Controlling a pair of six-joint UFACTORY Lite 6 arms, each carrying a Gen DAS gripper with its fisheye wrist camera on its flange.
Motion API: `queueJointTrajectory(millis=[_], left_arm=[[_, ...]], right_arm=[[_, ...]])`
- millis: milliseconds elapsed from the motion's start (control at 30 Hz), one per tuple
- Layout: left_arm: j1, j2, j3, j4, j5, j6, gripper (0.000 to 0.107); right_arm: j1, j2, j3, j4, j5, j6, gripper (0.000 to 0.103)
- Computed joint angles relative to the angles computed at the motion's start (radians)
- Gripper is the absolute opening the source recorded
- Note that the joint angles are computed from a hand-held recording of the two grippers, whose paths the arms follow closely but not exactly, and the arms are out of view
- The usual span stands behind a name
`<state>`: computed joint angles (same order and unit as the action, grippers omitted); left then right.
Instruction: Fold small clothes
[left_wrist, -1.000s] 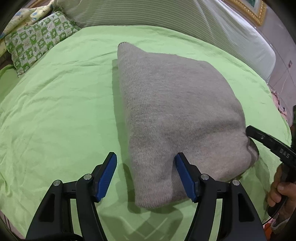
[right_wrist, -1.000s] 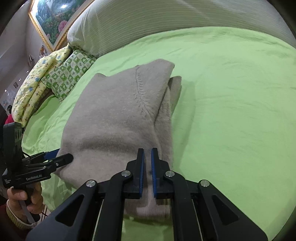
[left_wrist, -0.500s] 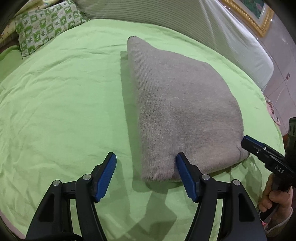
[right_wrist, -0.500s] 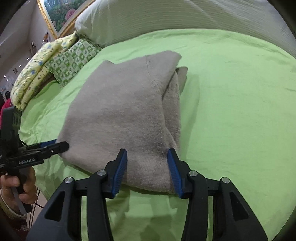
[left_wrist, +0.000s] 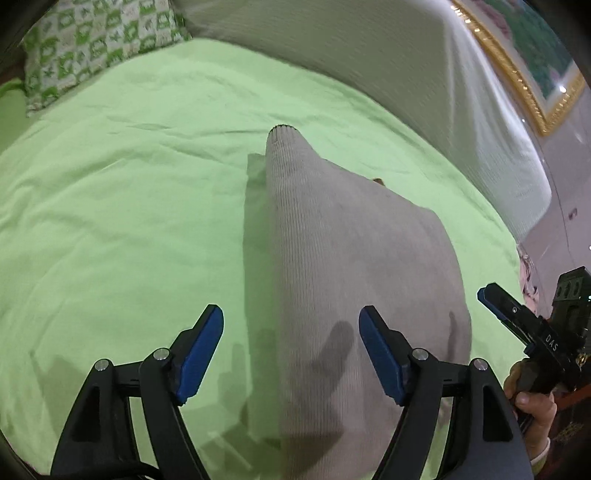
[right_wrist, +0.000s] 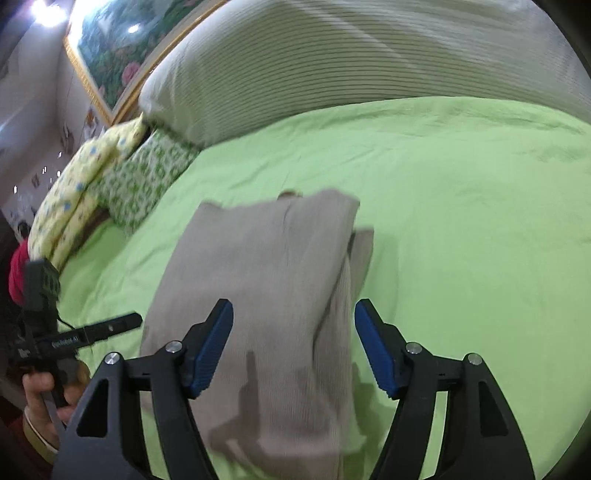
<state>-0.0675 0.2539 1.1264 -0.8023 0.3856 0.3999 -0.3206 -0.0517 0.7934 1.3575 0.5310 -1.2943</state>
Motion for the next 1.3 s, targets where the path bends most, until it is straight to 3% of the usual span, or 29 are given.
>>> queueJointTrajectory(millis=[200,233,267,300,333,367,433,533,633,667,700,767,1000,1200,1300], left_arm=[[0.013,0.265,0.270,-0.029,0.068,0.001,0.077],[0.011,0.285,0.288,-0.054,0.063,0.023,0.072],[0.012,0.297,0.301,-0.080,0.061,0.053,0.054],[0.007,0.335,0.352,-0.084,0.071,0.063,0.051],[0.002,0.346,0.376,-0.048,0.065,0.031,0.046],[0.000,0.356,0.399,-0.027,0.063,0.017,0.041],[-0.001,0.331,0.381,-0.051,0.047,0.057,0.040],[-0.026,0.344,0.358,0.034,-0.009,0.007,0.047],[-0.005,0.337,0.319,-0.120,-0.021,0.153,0.054],[-0.005,0.332,0.312,-0.116,-0.026,0.147,0.056],[-0.005,0.312,0.286,-0.117,-0.036,0.146,0.058],[-0.005,0.275,0.251,-0.095,-0.043,0.126,0.058],[-0.095,0.003,-0.009,0.327,-0.144,-0.287,0.062],[-0.187,-0.300,-0.278,0.645,-0.161,-0.637,0.075],[-0.239,-0.382,-0.350,0.818,-0.166,-0.835,0.076]], right_arm=[[0.024,0.317,0.267,-0.074,0.002,0.131,0.070],[0.024,0.358,0.299,-0.092,0.021,0.150,0.070],[0.028,0.426,0.349,-0.110,0.054,0.163,0.059],[0.028,0.462,0.374,-0.104,0.088,0.150,0.035],[0.029,0.487,0.397,-0.094,0.107,0.143,0.033],[0.033,0.485,0.407,-0.085,0.102,0.133,0.025],[0.027,0.438,0.393,-0.039,0.090,0.092,0.019],[0.033,0.459,0.405,-0.060,0.081,0.113,0.019],[0.027,0.504,0.393,-0.011,0.080,0.070,0.026],[0.015,0.499,0.384,0.007,0.093,0.066,0.032],[0.014,0.484,0.373,-0.004,0.073,0.091,0.049],[0.013,0.429,0.327,0.003,0.021,0.087,0.052],[-0.001,0.165,0.123,-0.015,-0.043,0.051,0.052],[0.022,-0.101,-0.098,-0.013,-0.045,0.028,0.053],[0.047,-0.215,-0.191,-0.053,-0.063,0.063,0.061]])
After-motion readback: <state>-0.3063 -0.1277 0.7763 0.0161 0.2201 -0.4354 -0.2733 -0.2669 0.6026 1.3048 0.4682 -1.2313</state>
